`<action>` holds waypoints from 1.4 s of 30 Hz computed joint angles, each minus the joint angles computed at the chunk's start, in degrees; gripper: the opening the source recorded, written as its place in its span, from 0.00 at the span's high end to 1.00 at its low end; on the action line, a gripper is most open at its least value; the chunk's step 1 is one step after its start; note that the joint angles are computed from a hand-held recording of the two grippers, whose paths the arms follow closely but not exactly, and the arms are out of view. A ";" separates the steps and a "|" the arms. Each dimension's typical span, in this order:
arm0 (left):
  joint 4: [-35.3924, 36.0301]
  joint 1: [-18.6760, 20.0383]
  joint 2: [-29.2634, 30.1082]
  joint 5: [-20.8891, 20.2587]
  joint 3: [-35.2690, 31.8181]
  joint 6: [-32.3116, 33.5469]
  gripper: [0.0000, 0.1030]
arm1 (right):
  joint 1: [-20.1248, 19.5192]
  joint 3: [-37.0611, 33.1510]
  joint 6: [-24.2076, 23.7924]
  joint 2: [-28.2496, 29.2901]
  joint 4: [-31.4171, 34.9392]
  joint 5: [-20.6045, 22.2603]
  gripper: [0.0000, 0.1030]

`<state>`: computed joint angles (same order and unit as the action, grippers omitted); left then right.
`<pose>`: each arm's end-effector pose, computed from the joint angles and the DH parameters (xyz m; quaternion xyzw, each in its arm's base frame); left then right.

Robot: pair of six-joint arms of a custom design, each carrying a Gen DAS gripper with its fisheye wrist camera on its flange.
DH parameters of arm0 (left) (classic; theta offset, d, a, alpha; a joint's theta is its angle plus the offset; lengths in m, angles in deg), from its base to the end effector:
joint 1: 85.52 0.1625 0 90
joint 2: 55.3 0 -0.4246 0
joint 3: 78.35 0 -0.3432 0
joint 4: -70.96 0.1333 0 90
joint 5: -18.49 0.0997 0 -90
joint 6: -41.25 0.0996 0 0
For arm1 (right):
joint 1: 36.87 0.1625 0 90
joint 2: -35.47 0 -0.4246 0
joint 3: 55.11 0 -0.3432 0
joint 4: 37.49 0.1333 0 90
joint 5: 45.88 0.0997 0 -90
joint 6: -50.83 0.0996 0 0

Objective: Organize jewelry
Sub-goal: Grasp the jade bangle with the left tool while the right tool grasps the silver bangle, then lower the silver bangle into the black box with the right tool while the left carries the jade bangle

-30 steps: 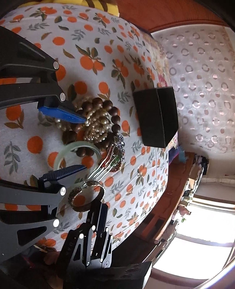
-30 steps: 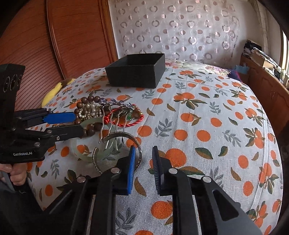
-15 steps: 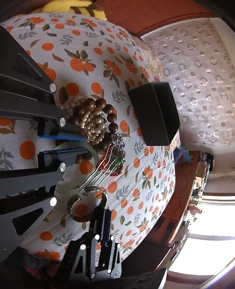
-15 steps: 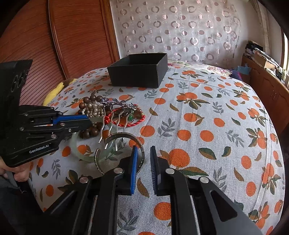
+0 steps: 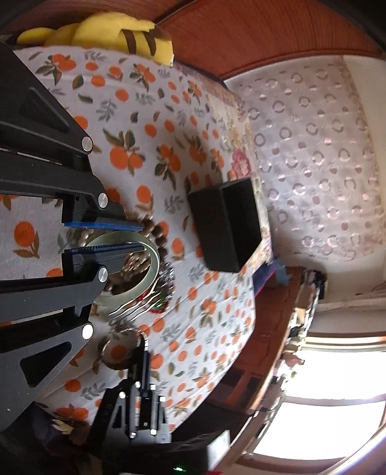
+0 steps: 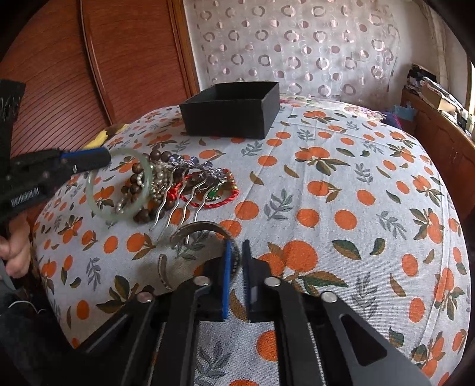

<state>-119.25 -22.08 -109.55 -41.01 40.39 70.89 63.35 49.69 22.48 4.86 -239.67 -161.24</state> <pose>-0.0712 -0.5535 0.1859 0.3614 0.8480 -0.2891 0.2582 0.1944 -0.5674 0.0389 0.2372 -0.8943 0.2809 0.2550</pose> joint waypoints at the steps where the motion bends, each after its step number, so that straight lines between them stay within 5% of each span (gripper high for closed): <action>1: -0.47 0.07 -0.19 -0.15 -0.02 -0.01 0.93 | 0.06 -0.06 -0.26 -0.05 0.18 -0.25 0.94; 10: -1.85 1.18 -0.45 -2.14 -2.71 0.17 0.93 | 1.75 -0.64 -4.61 -1.03 -4.08 -2.41 0.95; 19: -2.54 2.30 1.98 -2.72 -8.26 0.68 0.93 | 2.47 -10.31 -10.59 0.79 -2.56 -3.57 0.95; 42: 1.96 3.24 8.15 -2.56 -22.98 0.81 0.93 | 2.28 -45.45 -11.68 14.00 19.92 -0.03 0.95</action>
